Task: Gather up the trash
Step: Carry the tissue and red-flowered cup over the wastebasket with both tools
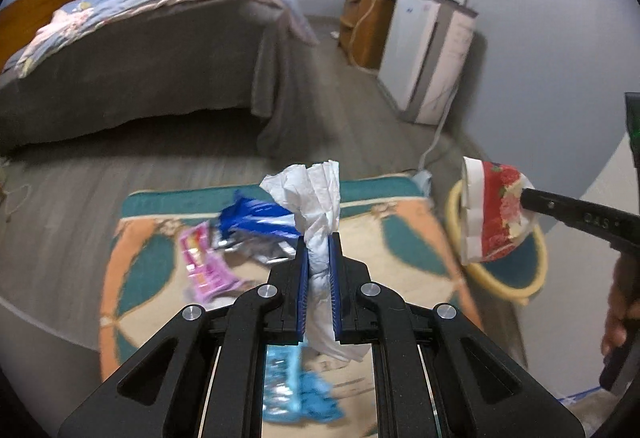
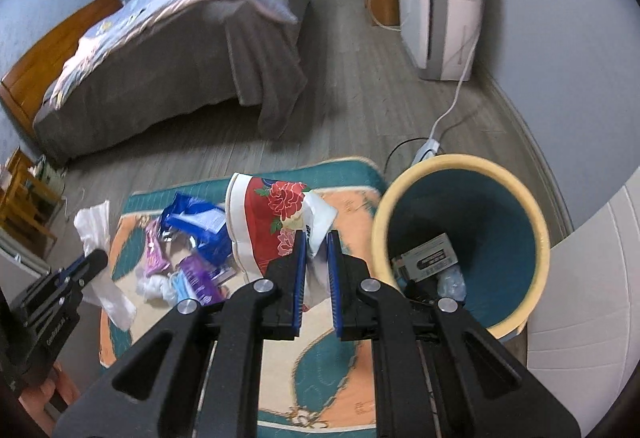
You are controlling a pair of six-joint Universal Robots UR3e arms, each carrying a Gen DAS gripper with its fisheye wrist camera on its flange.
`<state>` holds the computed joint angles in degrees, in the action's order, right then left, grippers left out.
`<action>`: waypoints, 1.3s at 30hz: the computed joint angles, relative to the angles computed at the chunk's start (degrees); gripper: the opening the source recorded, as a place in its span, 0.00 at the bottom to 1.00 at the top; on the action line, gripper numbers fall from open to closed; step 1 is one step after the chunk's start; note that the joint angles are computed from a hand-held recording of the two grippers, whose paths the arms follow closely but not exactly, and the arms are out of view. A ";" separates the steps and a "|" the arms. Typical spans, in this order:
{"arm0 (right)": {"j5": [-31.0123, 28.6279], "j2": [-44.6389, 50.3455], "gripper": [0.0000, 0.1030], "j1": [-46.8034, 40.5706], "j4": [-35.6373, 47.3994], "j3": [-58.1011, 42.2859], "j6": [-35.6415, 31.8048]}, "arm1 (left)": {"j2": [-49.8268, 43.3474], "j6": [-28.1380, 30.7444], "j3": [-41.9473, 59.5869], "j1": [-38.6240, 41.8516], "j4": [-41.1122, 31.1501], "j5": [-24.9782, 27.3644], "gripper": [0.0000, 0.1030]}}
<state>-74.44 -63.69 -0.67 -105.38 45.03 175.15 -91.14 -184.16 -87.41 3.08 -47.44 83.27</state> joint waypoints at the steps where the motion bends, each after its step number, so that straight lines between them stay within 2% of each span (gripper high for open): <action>1: 0.16 -0.16 0.10 -0.96 -0.19 -0.05 -0.41 | 0.08 -0.45 0.16 -1.02 0.05 0.32 0.10; 10: 2.94 -1.36 0.10 -7.58 -0.99 2.60 -1.86 | -7.62 -1.42 6.79 -10.10 1.78 4.87 0.10; 20: 5.25 -2.95 0.10 -13.37 -1.31 6.53 -4.58 | -15.70 -2.39 15.64 -16.55 -0.19 7.38 0.10; 34: 4.36 -1.59 0.10 -17.76 -2.30 6.50 -5.28 | -22.77 0.03 22.56 -22.31 -2.28 10.75 0.10; 39: 2.51 -0.64 0.10 -18.07 -2.71 5.93 -6.00 | -24.39 -0.38 24.29 -22.88 -3.93 10.14 0.10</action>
<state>-71.93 -64.34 -18.73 -108.09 50.95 169.15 -115.53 -184.54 -63.12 -19.79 -51.37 93.41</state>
